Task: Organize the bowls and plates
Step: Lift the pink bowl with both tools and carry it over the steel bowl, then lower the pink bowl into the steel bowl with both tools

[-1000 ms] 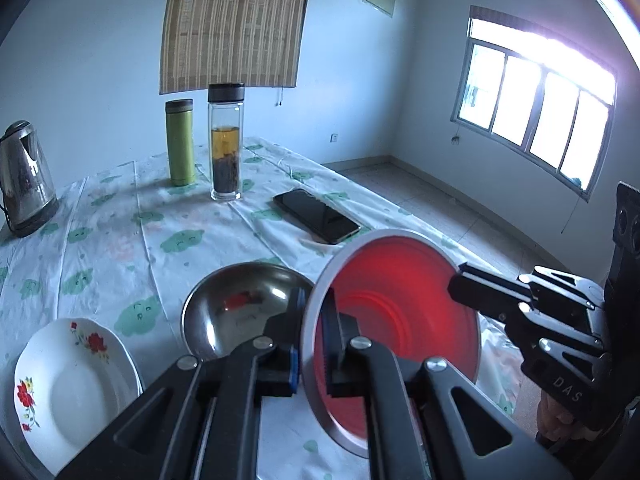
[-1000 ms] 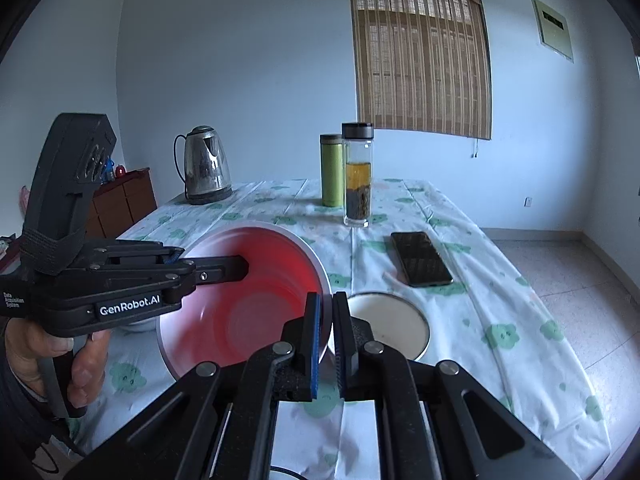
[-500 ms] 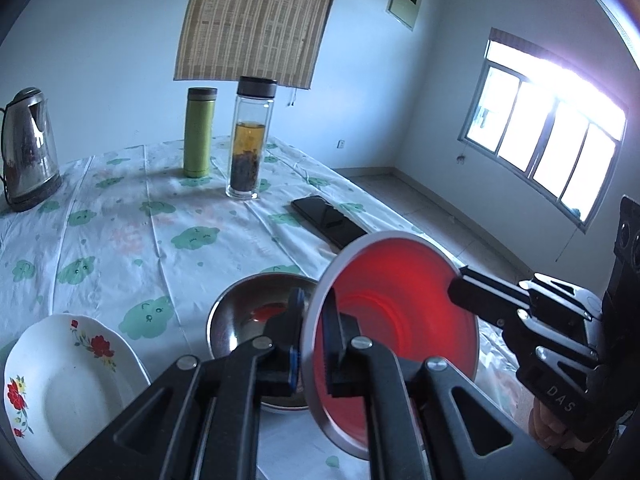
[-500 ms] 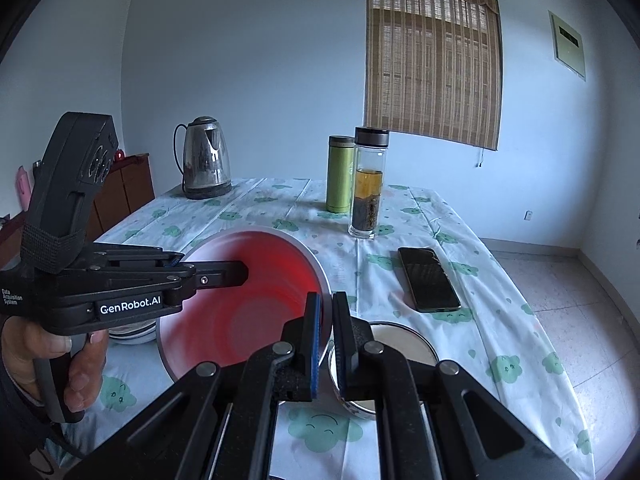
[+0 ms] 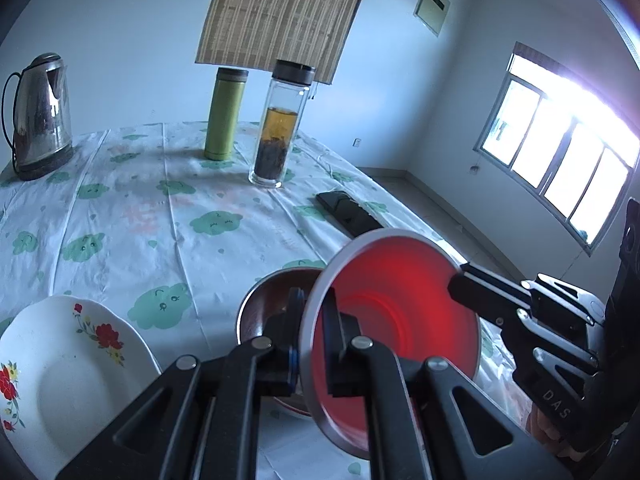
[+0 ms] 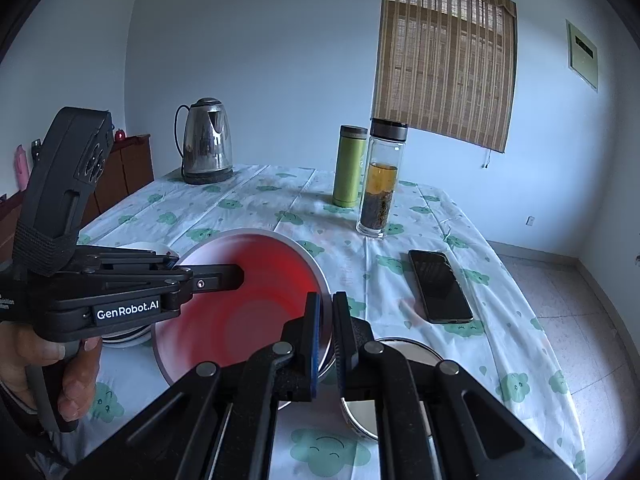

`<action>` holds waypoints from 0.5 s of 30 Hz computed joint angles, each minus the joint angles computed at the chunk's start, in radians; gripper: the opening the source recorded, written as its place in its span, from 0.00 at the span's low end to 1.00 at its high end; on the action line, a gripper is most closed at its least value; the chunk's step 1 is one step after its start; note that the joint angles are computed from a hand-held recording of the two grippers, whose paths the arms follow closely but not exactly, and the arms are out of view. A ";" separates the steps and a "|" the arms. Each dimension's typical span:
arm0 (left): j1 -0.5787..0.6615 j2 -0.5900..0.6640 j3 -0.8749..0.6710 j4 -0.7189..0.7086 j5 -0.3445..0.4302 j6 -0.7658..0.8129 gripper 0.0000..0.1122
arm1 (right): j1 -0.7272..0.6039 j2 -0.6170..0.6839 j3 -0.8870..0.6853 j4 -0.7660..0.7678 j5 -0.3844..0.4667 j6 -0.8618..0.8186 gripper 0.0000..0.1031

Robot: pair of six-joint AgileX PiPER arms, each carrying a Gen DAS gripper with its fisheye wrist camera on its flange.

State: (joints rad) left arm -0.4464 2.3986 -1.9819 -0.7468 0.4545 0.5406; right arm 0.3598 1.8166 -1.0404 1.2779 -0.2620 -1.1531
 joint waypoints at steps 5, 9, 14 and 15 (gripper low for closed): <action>0.001 0.027 -0.039 0.055 0.016 -0.062 0.05 | -0.011 0.033 -0.044 0.105 0.027 -0.113 0.07; 0.001 0.045 -0.065 0.090 0.029 -0.099 0.05 | -0.017 0.058 -0.075 0.191 0.038 -0.205 0.07; 0.000 0.059 -0.088 0.119 0.043 -0.127 0.05 | -0.028 0.083 -0.106 0.278 0.053 -0.294 0.07; -0.001 0.061 -0.090 0.125 0.042 -0.131 0.05 | -0.028 0.085 -0.108 0.289 0.052 -0.306 0.07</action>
State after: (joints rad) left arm -0.4478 2.4596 -2.0722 -0.6220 0.4970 0.4098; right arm 0.3316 1.9017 -1.1486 1.5669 -0.2099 -1.4591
